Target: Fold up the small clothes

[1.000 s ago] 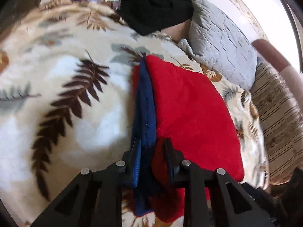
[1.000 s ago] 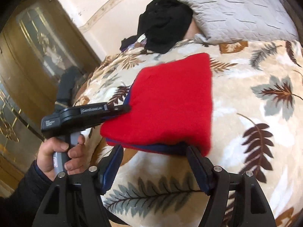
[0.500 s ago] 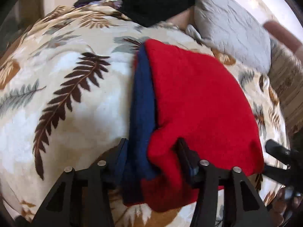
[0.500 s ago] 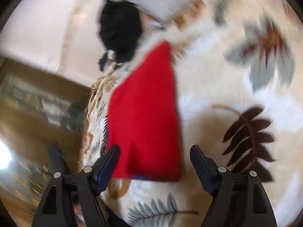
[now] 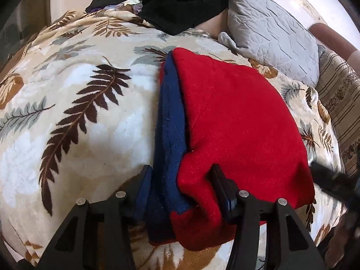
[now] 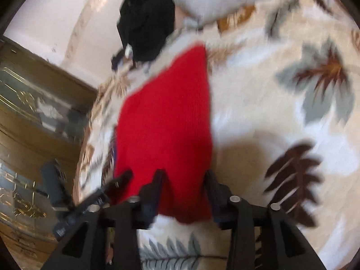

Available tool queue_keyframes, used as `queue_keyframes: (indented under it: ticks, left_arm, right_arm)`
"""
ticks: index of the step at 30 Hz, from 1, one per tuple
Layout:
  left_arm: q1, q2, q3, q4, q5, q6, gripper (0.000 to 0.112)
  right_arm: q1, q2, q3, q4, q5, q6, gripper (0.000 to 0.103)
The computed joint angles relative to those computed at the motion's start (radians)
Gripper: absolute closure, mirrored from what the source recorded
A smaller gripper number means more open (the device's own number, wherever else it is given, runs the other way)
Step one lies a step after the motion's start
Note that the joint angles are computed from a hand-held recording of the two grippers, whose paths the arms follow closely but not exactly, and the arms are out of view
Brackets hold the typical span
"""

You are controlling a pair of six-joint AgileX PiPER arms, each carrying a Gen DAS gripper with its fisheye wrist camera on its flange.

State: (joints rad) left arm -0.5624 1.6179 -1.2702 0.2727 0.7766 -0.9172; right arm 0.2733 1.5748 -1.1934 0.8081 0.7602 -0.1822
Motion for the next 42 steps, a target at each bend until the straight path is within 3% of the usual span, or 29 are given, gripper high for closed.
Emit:
queue_keyframes:
  ticks: [2, 8, 9, 11, 14, 16, 18, 21, 26, 27, 29, 31, 34, 36, 37, 39, 42]
  left_arm:
    - [-0.003, -0.002, 0.004, 0.004, -0.003, -0.003, 0.056]
    - [0.003, -0.005, 0.009, -0.007, -0.012, 0.007, 0.056]
    - [0.002, -0.004, 0.01, -0.006, -0.013, 0.008, 0.056]
    - [0.005, -0.007, 0.015, -0.01, -0.018, 0.015, 0.056]
    - [0.008, -0.013, 0.025, -0.019, -0.029, 0.026, 0.056]
    - [0.001, -0.007, 0.023, -0.01, -0.031, 0.02, 0.056]
    - [-0.006, -0.01, 0.023, 0.006, -0.021, 0.012, 0.055]
    - [0.007, -0.011, 0.029, -0.016, -0.036, 0.027, 0.055]
    - [0.003, -0.011, 0.032, -0.008, -0.037, 0.023, 0.055]
    - [0.006, -0.011, 0.032, -0.014, -0.039, 0.028, 0.055]
    - [0.009, -0.013, 0.034, -0.019, -0.04, 0.035, 0.055]
    - [0.011, -0.016, 0.038, -0.022, -0.045, 0.04, 0.055]
    - [0.004, -0.01, 0.037, -0.01, -0.045, 0.028, 0.054]
    - [-0.003, -0.007, 0.031, 0.003, -0.034, 0.022, 0.054]
    - [0.002, -0.01, 0.034, -0.006, -0.037, 0.03, 0.054]
    - [0.004, -0.011, 0.038, -0.012, -0.042, 0.03, 0.054]
    - [-0.007, -0.009, 0.036, 0.012, -0.036, 0.007, 0.054]
  right_arm:
    - [-0.015, 0.045, -0.059, 0.009, 0.023, 0.008, 0.03]
    - [-0.021, 0.38, -0.431, 0.009, 0.197, 0.06, 0.03]
    - [-0.016, 0.408, -0.472, -0.022, 0.228, 0.088, 0.048]
    - [0.021, 0.39, -0.497, -0.121, 0.22, 0.136, 0.06]
    - [0.086, 0.278, -0.403, -0.26, 0.113, 0.158, 0.063]
    - [0.062, 0.321, -0.397, -0.237, 0.125, 0.178, 0.054]
    - [0.028, 0.319, -0.388, -0.118, 0.124, 0.135, 0.045]
    - [0.02, 0.337, -0.454, -0.136, 0.15, 0.148, 0.036]
    - [-0.02, 0.494, -0.633, -0.123, 0.201, 0.219, 0.032]
    - [-0.025, 0.544, -0.705, -0.103, 0.262, 0.225, 0.037]
    - [0.004, 0.531, -0.741, -0.182, 0.271, 0.215, 0.058]
    - [0.046, 0.443, -0.678, -0.263, 0.197, 0.221, 0.061]
    - [0.054, 0.5, -0.676, -0.327, 0.198, 0.304, 0.06]
    - [0.041, 0.459, -0.598, -0.252, 0.138, 0.266, 0.051]
    - [0.042, 0.44, -0.584, -0.251, 0.134, 0.266, 0.049]
    - [0.055, 0.404, -0.569, -0.278, 0.144, 0.257, 0.034]
    - [0.054, 0.341, -0.479, -0.272, 0.145, 0.234, 0.031]
